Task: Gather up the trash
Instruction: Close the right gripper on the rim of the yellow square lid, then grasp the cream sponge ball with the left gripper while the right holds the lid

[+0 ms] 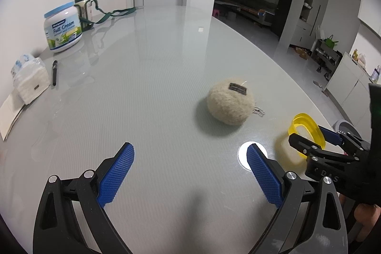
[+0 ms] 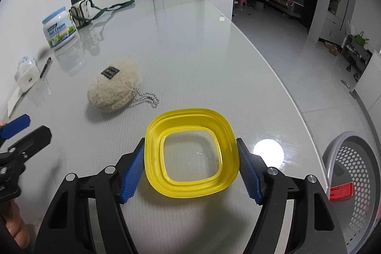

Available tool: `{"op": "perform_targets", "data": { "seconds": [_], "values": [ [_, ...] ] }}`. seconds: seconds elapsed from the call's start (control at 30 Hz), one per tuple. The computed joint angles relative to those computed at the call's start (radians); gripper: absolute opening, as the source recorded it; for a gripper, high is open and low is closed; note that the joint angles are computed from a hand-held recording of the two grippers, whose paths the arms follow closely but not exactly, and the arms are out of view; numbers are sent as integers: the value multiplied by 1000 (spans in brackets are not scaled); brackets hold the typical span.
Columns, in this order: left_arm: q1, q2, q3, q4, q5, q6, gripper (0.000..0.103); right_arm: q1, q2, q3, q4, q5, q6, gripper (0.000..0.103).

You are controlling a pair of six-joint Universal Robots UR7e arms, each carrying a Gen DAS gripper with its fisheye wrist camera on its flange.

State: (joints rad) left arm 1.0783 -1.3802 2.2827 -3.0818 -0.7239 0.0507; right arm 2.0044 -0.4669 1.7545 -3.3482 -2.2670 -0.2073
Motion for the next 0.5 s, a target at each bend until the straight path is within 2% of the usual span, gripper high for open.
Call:
{"op": "perform_targets", "data": {
  "seconds": [0.3, 0.5],
  "values": [
    [-15, 97, -84, 51, -56, 16, 95, -17, -69, 90, -77, 17, 10, 69],
    [0, 191, -173, 68, -59, 29, 96, -33, -105, 139, -115, 29, 19, 69]
  ]
}}
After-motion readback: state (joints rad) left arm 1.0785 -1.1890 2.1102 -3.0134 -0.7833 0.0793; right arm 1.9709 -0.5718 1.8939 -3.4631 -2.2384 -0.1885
